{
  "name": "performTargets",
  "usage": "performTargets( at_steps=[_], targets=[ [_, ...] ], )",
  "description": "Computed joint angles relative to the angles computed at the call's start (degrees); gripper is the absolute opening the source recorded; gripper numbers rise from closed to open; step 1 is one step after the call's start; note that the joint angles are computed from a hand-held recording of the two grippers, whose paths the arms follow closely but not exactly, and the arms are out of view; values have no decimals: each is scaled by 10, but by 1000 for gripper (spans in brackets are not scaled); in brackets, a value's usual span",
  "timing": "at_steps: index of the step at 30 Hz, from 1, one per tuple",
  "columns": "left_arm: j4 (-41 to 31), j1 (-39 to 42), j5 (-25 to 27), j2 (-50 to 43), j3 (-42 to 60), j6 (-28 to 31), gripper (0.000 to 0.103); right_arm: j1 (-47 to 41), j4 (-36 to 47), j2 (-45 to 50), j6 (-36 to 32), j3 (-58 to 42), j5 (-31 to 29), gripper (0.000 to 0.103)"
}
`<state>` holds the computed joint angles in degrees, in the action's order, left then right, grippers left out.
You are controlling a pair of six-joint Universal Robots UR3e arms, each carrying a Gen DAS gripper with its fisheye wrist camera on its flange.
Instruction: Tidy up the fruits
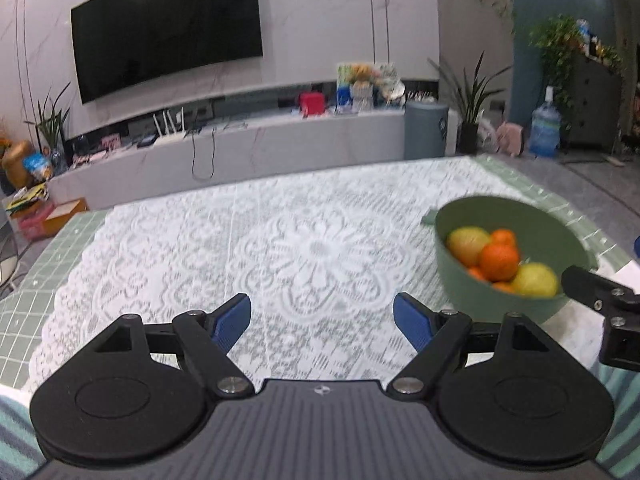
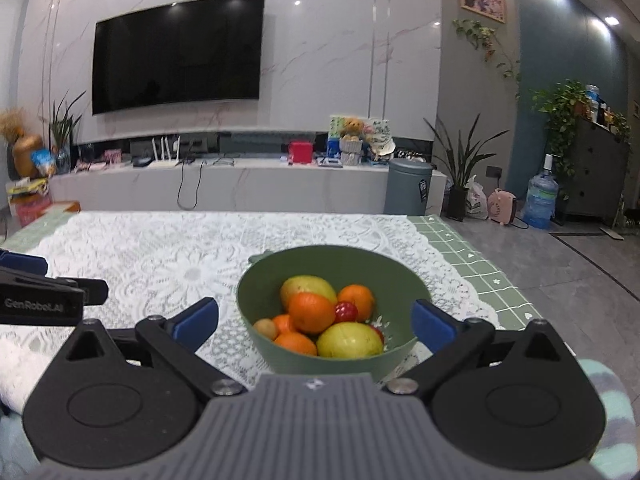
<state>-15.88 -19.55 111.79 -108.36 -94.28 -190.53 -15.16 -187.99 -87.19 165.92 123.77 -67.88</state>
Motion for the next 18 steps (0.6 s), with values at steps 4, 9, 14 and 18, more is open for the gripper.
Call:
performTargets(
  at_steps=[4, 9, 14, 18],
  targets=[
    [-15, 5, -2, -4, -2, -5, 95, 10, -13, 26, -3, -11, -6, 99],
    [-26, 6, -6, -6, 1, -1, 95, 21, -34, 50, -1, -19, -11, 99],
    [-33, 10, -9, -5, 1, -2, 95, 28, -37, 59, 6, -25, -16, 99],
    [-33, 11, -12, -1, -5, -2, 95, 28, -38, 58, 10, -25, -18, 99]
  ],
)
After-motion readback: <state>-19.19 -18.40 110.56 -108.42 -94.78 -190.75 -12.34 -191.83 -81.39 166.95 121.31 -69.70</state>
